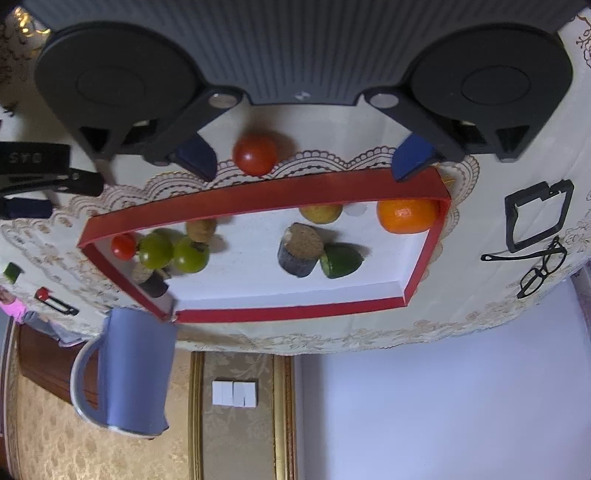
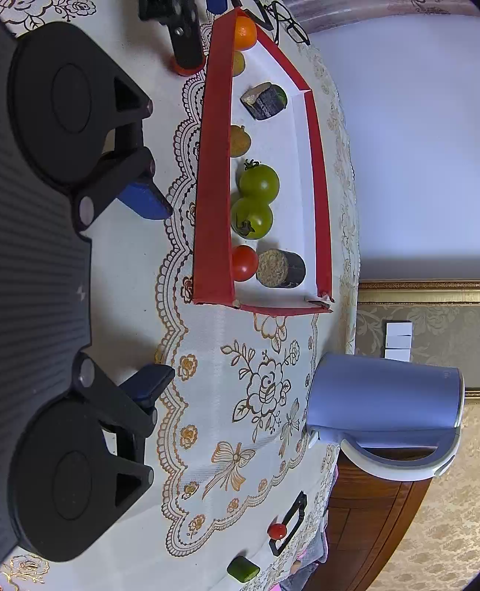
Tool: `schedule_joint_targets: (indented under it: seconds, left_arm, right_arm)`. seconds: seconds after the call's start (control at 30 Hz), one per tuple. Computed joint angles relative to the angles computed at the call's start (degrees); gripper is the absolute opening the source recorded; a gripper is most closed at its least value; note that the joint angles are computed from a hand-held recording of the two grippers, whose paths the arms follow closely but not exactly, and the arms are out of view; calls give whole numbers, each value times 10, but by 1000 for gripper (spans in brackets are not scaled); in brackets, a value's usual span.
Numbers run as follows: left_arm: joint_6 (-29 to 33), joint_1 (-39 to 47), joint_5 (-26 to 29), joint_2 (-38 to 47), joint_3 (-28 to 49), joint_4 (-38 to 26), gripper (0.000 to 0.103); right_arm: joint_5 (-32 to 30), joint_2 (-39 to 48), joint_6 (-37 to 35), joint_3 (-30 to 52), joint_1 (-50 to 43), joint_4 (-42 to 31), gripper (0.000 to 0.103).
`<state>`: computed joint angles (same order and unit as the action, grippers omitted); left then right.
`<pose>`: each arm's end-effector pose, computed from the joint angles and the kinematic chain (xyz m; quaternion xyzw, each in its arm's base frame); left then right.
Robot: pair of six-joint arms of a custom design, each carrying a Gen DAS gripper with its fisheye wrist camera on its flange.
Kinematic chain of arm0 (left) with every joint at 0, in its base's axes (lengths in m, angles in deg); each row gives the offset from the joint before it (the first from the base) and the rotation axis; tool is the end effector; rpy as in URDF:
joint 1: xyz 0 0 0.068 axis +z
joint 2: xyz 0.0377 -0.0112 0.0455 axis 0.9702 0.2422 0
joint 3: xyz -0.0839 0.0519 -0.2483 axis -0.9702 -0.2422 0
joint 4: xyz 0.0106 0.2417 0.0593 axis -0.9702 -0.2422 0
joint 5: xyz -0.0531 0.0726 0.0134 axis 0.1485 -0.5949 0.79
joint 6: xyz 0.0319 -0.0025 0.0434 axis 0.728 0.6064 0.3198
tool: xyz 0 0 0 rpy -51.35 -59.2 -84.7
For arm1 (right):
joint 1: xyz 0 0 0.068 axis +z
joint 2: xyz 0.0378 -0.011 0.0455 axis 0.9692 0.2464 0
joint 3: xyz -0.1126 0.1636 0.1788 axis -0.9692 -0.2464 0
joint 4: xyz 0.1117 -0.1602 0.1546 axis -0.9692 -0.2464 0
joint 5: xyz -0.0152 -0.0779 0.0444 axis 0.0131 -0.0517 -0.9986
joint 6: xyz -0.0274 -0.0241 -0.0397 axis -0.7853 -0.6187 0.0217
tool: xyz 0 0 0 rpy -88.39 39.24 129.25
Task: Organize fruits
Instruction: 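Grasp the red cherry tomato beside the tray with the left gripper, then carry the cherry tomato into the red tray and open the left gripper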
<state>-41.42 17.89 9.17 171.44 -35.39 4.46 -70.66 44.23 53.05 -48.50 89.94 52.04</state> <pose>0.1716 -0.2247 0.1276 -0.0451 0.8834 0.0480 0.4640 0.2355 0.0625 0.1148 -0.1325 0.8870 0.0888 0.4334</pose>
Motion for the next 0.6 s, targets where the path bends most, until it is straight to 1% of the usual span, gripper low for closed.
schedule_joint_targets:
  seconds: [0.03,0.1,0.2,0.23,0.33,0.4,0.43,0.47,0.5,0.53,0.6]
  left_arm:
    - [4,5,10,4,0,3,84]
    - [5,12,30,12,-2,11,83]
    - [0,15,31,9,-14,28,78]
    - [1,15,33,9,-16,32,78]
    - [3,11,28,11,-13,31,70]
    - [8,7,23,12,-11,30,60]
    - [10,5,21,13,-9,29,58]
    - [14,4,20,13,-9,32,52]
    - [23,4,25,10,-14,43,42]
    - [33,6,36,4,-22,61,38]
    - [36,4,35,7,-17,58,32]
  right_arm:
    - [0,0,0,0,0,0,86]
    - [0,0,0,0,0,0,86]
    - [0,0,0,0,0,0,86]
    - [1,0,0,0,1,0,86]
    - [1,0,0,0,1,0,86]
    - [1,0,1,0,1,0,86]
    - [1,0,0,-1,1,1,86]
    - [1,0,0,-1,0,1,86]
    - [1,0,1,0,1,0,86]
    - [1,0,0,0,1,1,86]
    - [1,0,0,0,1,1,86]
